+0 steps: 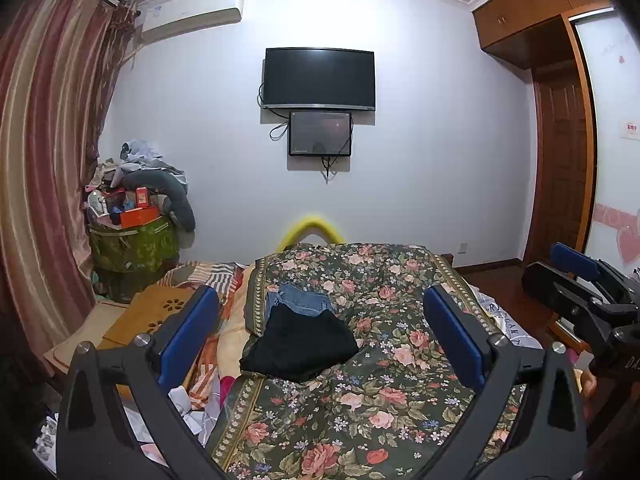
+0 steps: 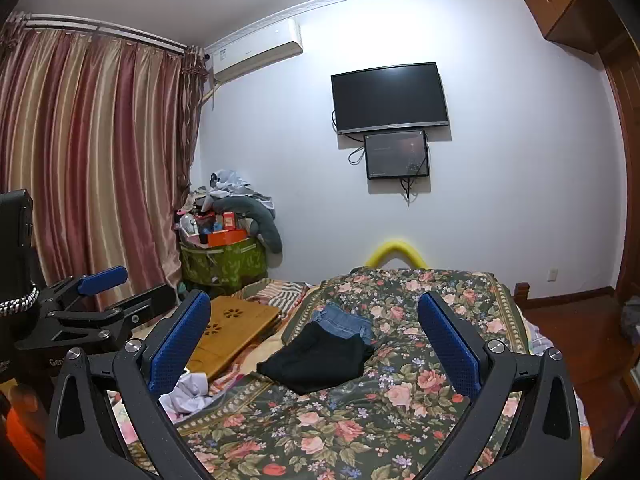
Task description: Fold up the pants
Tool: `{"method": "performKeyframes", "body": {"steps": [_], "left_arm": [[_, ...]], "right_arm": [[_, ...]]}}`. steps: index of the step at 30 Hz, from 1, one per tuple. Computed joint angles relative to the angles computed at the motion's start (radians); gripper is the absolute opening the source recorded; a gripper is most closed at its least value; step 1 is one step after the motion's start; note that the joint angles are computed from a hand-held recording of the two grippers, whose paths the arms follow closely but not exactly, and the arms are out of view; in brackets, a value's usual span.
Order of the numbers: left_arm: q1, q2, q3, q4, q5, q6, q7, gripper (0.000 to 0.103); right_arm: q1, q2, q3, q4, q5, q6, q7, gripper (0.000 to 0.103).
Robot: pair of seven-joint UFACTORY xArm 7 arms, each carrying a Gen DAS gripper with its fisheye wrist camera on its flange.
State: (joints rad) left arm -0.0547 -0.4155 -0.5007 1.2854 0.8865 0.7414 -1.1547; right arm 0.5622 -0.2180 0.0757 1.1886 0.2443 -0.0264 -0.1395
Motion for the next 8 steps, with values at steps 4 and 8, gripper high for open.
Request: {"method": "performKeyframes", "body": {"steps": [4,8], "left_arm": [[-0.003,-0.001,0.001,-0.005,-0.001,-0.004,-0.003,0.103],[-0.008,-0.01,0.009,-0.018,-0.014,-0.015,-0.001,0.103]], "right_arm": [[-0.013,-0.001,0.011,0.0,-0.013,0.0,0.014,0.103],[-0.015,-0.004,0.012,-0.003,-0.018,0.005,0.02,0.103]]}}
